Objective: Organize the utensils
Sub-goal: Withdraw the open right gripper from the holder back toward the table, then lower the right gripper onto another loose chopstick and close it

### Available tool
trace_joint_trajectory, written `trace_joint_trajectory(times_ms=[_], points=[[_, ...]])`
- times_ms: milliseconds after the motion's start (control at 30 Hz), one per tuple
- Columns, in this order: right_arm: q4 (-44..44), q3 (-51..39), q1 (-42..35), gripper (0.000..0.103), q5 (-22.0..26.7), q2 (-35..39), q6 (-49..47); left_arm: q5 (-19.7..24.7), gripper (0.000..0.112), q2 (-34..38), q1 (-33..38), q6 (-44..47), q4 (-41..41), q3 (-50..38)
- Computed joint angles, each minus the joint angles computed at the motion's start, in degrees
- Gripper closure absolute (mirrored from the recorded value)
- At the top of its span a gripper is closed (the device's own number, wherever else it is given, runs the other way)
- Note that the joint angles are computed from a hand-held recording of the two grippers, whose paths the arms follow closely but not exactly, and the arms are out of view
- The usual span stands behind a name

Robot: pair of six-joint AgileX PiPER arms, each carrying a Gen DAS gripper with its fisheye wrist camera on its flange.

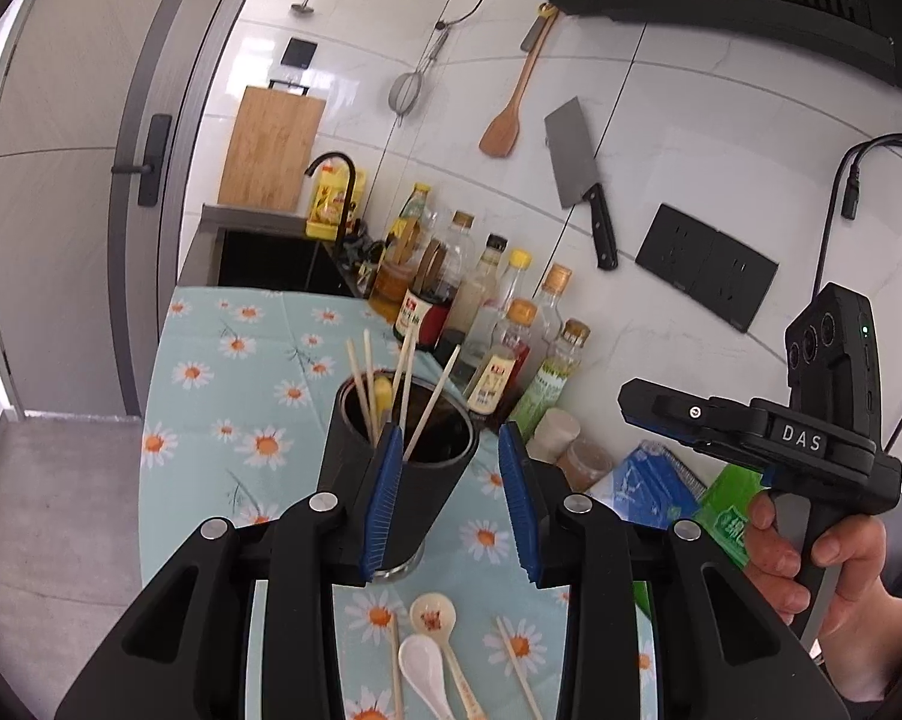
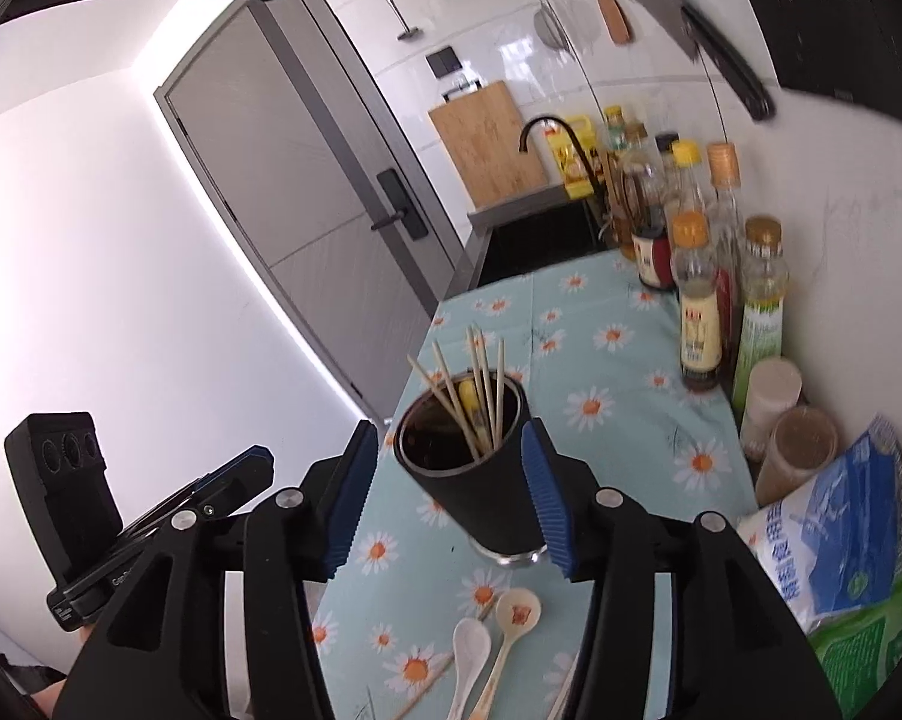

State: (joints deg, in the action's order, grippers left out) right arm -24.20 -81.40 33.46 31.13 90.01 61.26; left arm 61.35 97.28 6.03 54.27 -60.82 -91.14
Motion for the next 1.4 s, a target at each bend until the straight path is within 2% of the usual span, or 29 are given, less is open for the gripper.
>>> trace_joint_trajectory(times_ms=[133, 233, 500, 567, 800, 1133, 1333, 1400], points=[[12.70, 0.87, -2.16, 0.052, 1.73, 0.65, -8.25, 1.07, 0.080, 0.07, 0.67, -0.61, 2.30, 1.56], [18.05, 2.71, -3.11, 0.052, 1.76, 0.90, -11.04, 1.90, 0.080, 0.47, 1.01, -1.07, 4.07, 2.53], [22.48, 4.25, -3.03, 0.052, 5.04, 3.24, -12.16, 2.22, 0.080, 0.41, 2.52, -0.44, 6.63, 6.90], [23.59, 2.84, -3.09, 0.052, 9.24, 5.41, -11.99, 2.41, 0.080, 0.75, 2.76, -0.25, 7.17, 7.62], [34.79, 2.59, -5.17, 0.052, 13.98, 10.85, -16.27, 2.90, 0.080, 1.90, 3.43, 0.33, 9.75, 10.29], [36.92, -2.33, -4.63, 0.053, 22.56, 18.91, -13.88, 2.41, 0.080, 3.89, 4.14, 2.00, 13.13, 14.14], [33.82, -7.93, -2.80, 0.064, 28.81, 23.75, -11.07, 2.02, 0.080, 4.93, 4.01, 2.60, 15.27, 15.84], [33.08, -10.53, -2.21, 0.071, 31.45, 25.90, -10.26, 2.13, 0.080, 5.28, 4.10, 3.06, 15.45, 16.23]])
